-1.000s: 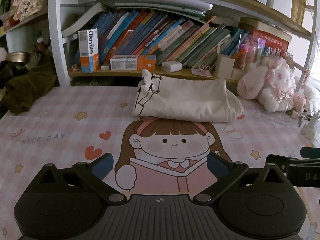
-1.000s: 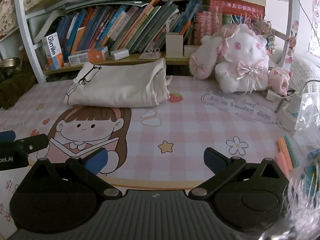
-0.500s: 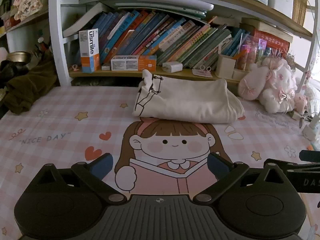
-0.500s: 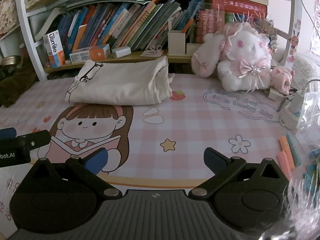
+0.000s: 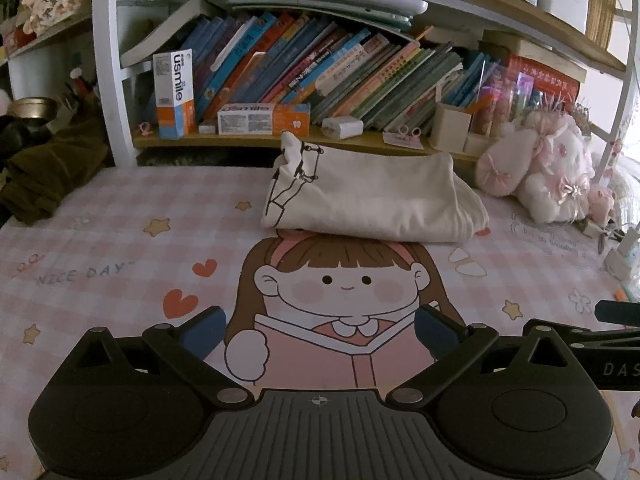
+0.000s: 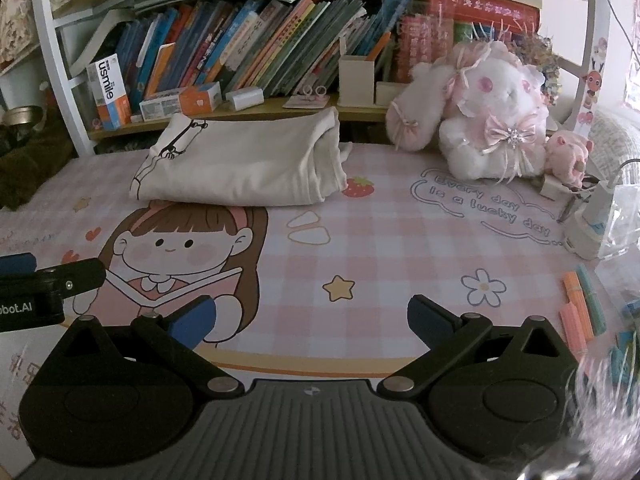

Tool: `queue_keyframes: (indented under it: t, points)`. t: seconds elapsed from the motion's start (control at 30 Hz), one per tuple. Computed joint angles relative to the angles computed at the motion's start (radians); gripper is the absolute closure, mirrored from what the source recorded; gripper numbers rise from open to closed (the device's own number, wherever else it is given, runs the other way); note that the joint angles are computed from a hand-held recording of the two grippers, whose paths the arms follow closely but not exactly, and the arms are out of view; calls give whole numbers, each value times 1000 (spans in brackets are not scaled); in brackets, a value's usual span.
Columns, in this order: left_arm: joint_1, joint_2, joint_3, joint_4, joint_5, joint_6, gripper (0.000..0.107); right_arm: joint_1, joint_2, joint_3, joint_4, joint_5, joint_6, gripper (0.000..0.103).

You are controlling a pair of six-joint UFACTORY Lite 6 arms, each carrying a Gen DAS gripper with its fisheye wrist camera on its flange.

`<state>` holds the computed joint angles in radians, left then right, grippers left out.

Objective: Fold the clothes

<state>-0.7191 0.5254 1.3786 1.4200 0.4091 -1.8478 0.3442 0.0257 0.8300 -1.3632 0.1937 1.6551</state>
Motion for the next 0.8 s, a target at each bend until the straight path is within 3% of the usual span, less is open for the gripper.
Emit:
queue_keyframes:
  t: [0.8]
  points:
    - [3, 37, 48, -99, -4, 104, 5, -3, 36, 26, 78, -13, -79, 0]
